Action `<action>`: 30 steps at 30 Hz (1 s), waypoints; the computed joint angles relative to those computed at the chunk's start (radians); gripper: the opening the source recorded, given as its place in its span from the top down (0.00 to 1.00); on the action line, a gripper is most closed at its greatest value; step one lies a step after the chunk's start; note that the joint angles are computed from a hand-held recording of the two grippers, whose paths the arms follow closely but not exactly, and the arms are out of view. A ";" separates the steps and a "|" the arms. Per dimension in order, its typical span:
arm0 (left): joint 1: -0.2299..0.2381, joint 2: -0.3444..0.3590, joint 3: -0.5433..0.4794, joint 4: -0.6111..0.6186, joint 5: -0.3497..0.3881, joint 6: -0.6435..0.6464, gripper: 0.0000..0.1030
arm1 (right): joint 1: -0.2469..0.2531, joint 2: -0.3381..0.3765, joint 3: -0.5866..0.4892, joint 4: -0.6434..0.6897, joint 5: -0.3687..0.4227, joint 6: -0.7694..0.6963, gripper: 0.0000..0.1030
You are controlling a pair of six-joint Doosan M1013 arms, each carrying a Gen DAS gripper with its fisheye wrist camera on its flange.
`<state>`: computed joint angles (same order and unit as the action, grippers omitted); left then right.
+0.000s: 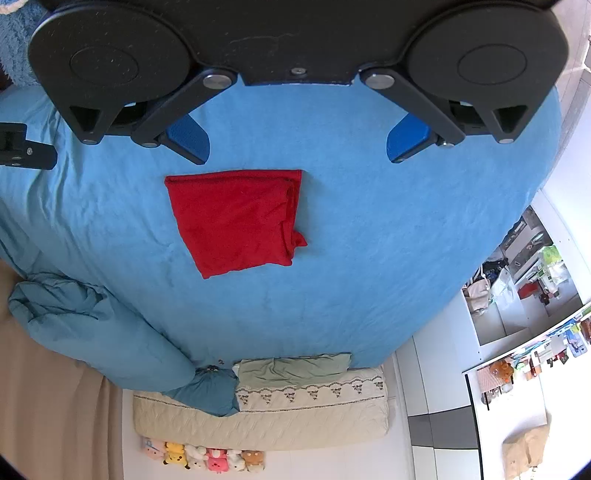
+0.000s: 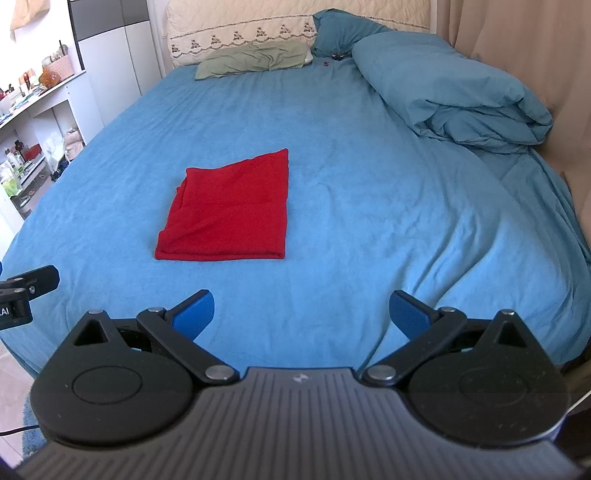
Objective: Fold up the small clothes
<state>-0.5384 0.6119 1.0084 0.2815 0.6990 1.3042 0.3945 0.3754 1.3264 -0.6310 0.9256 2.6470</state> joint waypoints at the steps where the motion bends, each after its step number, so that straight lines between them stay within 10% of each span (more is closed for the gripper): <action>1: 0.000 0.000 0.000 0.000 0.001 0.001 0.00 | -0.001 0.000 0.000 0.001 0.000 -0.002 0.00; 30: 0.001 0.001 -0.003 -0.001 0.005 -0.032 0.00 | -0.001 0.009 -0.001 0.014 -0.008 -0.003 0.00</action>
<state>-0.5374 0.6131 1.0053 0.2808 0.7037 1.2726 0.3932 0.3843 1.3257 -0.6171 0.9178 2.6442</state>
